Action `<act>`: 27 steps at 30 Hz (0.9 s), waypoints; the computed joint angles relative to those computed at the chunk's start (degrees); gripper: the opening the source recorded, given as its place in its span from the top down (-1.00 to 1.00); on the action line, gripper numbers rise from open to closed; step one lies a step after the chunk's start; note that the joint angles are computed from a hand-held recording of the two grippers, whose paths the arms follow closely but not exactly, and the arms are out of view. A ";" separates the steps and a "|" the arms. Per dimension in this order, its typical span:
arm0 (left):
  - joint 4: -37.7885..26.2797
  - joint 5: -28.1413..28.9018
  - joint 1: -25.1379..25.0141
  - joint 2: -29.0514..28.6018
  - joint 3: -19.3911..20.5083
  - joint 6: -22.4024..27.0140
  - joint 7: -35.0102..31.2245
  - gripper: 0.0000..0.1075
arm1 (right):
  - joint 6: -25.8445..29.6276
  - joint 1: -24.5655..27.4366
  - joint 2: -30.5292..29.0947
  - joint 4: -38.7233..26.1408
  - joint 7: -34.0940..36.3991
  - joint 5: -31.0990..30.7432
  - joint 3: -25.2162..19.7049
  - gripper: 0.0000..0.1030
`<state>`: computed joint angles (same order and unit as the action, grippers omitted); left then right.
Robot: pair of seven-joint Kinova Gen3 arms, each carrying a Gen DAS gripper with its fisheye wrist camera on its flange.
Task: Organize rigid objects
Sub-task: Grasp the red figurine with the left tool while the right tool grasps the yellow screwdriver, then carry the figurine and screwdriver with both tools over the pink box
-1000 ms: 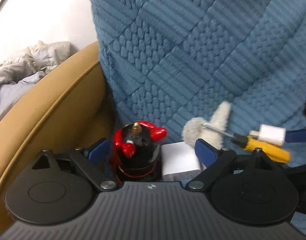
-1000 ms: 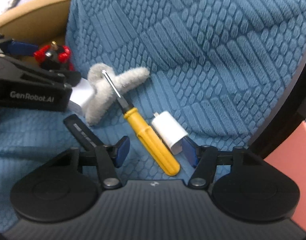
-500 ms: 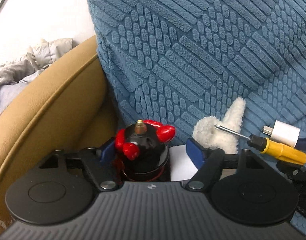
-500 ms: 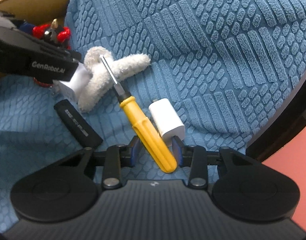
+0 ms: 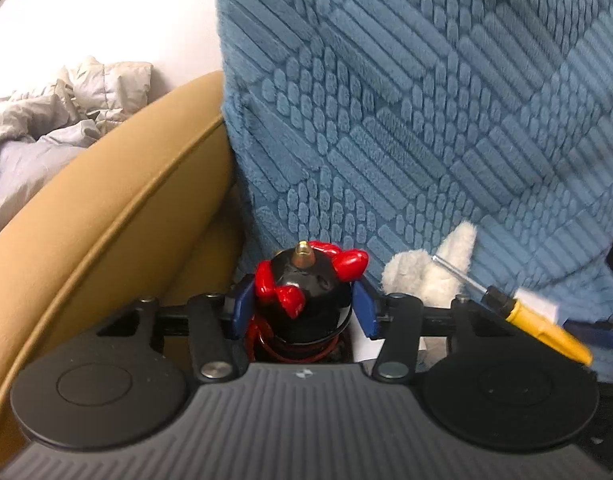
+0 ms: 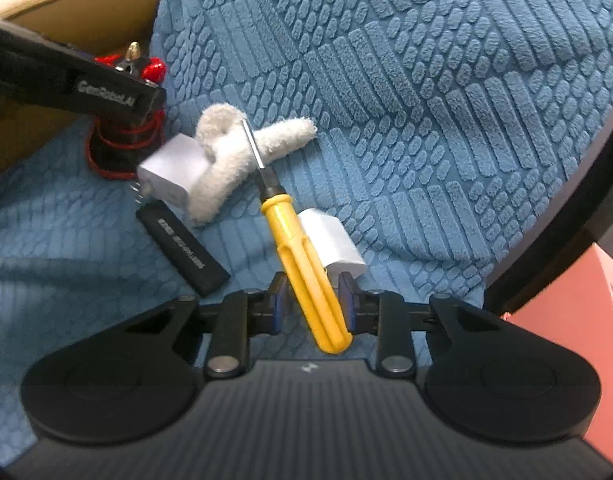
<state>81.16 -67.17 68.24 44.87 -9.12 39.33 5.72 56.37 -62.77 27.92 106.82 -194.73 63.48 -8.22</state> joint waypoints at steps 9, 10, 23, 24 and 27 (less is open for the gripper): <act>8.07 -4.99 -0.09 -6.01 1.37 -5.91 10.83 -0.06 | 3.06 -2.53 -1.51 -0.74 -4.82 -3.94 -1.25 0.53; 8.71 -5.24 -0.17 -6.57 1.92 -6.42 11.22 -0.06 | 3.48 -2.94 -1.60 -0.69 -5.60 -4.13 -1.33 0.60; 18.14 -10.31 0.49 -12.61 8.50 -9.08 21.84 -0.06 | 5.73 -5.16 -6.01 0.73 -10.91 -9.58 -4.41 0.60; 18.61 -10.16 0.47 -12.96 9.21 -8.82 22.01 -0.06 | 6.06 -5.53 -6.50 1.04 -11.53 -9.97 -4.77 0.60; 19.62 -9.30 0.30 -13.70 11.20 -8.53 21.72 -0.06 | 7.14 -6.56 -7.10 1.28 -13.06 -11.84 -5.98 0.60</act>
